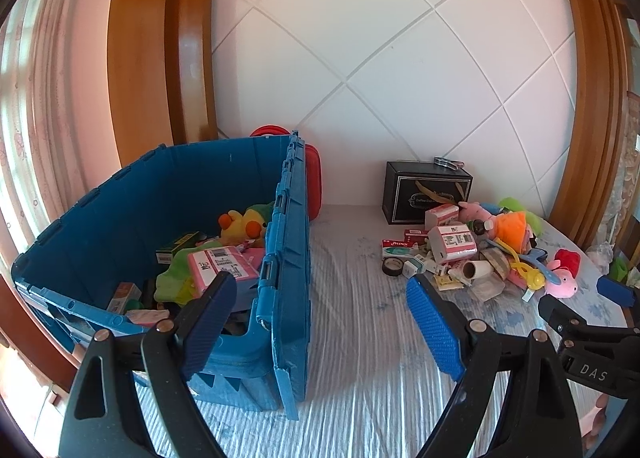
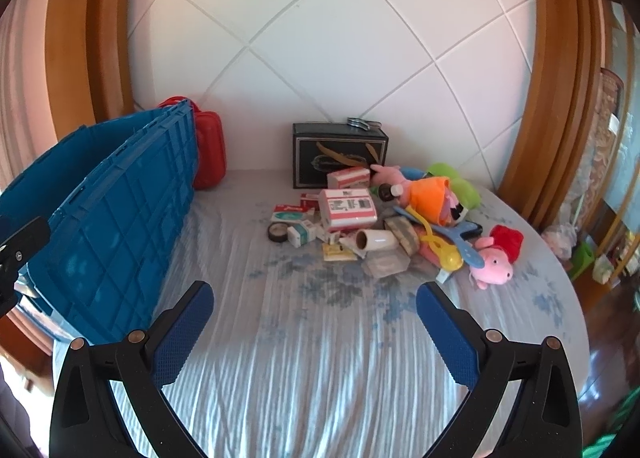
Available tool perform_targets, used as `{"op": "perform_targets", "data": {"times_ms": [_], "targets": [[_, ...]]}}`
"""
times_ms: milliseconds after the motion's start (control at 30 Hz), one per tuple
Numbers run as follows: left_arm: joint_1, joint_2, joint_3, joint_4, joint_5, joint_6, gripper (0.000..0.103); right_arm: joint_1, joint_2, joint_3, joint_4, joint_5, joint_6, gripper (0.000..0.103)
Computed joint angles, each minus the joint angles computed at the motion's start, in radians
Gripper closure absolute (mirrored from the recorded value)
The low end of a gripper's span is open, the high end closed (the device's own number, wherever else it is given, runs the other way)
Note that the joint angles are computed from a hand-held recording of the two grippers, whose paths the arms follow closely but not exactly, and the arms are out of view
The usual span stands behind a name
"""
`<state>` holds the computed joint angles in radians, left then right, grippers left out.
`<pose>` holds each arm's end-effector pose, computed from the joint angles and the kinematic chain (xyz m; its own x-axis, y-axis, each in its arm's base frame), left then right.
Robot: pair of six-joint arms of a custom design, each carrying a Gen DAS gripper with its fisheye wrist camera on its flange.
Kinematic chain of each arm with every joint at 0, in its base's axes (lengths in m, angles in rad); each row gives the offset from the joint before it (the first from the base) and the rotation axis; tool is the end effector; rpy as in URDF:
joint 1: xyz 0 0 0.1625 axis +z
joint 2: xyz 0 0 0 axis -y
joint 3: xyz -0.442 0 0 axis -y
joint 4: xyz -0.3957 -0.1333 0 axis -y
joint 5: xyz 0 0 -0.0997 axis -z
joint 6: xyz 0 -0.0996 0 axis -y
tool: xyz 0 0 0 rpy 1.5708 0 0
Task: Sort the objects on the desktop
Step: 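Move both tools from the crate toward the pile of clutter, then grasp the white paper roll with the left tool while the right grasps the blue boomerang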
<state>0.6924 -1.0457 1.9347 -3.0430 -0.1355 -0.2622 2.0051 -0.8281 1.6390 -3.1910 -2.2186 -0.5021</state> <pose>-0.2842 -0.5371 0.2814 -0.6555 -0.3741 -0.6560 0.4893 0.4513 -0.7463 0.3600 -0.6022 0.2186 -0.6555 -0.2480 0.7133 -0.6911 0.5779 -0.4341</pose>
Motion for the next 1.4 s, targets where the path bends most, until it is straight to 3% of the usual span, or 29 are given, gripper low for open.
{"op": "perform_targets", "data": {"times_ms": [300, 667, 967, 1167, 1233, 1300, 1400], "targets": [[0.026, 0.056, -0.064, 0.023, -0.041, 0.003, 0.016, -0.040, -0.018, -0.006, 0.018, -0.004, 0.002, 0.000], [0.085, 0.223, -0.287, 0.248, -0.165, -0.129, 0.016, -0.165, -0.054, -0.094, 0.094, -0.009, -0.011, 0.000], [0.175, 0.442, -0.629, 0.544, -0.296, -0.258, 0.016, -0.319, -0.041, -0.278, 0.239, 0.038, -0.005, 0.000], [0.239, 0.604, -0.903, 0.754, -0.419, -0.277, 0.016, -0.402, 0.012, -0.446, 0.389, 0.047, 0.015, 0.000], [0.260, 0.655, -0.981, 0.764, -0.478, -0.257, 0.016, -0.419, 0.037, -0.500, 0.439, 0.059, 0.005, 0.000], [0.274, 0.703, -1.055, 0.784, -0.492, -0.248, 0.016, -0.431, 0.069, -0.557, 0.483, 0.076, -0.002, 0.000], [0.292, 0.792, -1.208, 0.860, -0.453, -0.216, 0.016, -0.444, 0.120, -0.650, 0.550, 0.116, -0.006, 0.000]]}}
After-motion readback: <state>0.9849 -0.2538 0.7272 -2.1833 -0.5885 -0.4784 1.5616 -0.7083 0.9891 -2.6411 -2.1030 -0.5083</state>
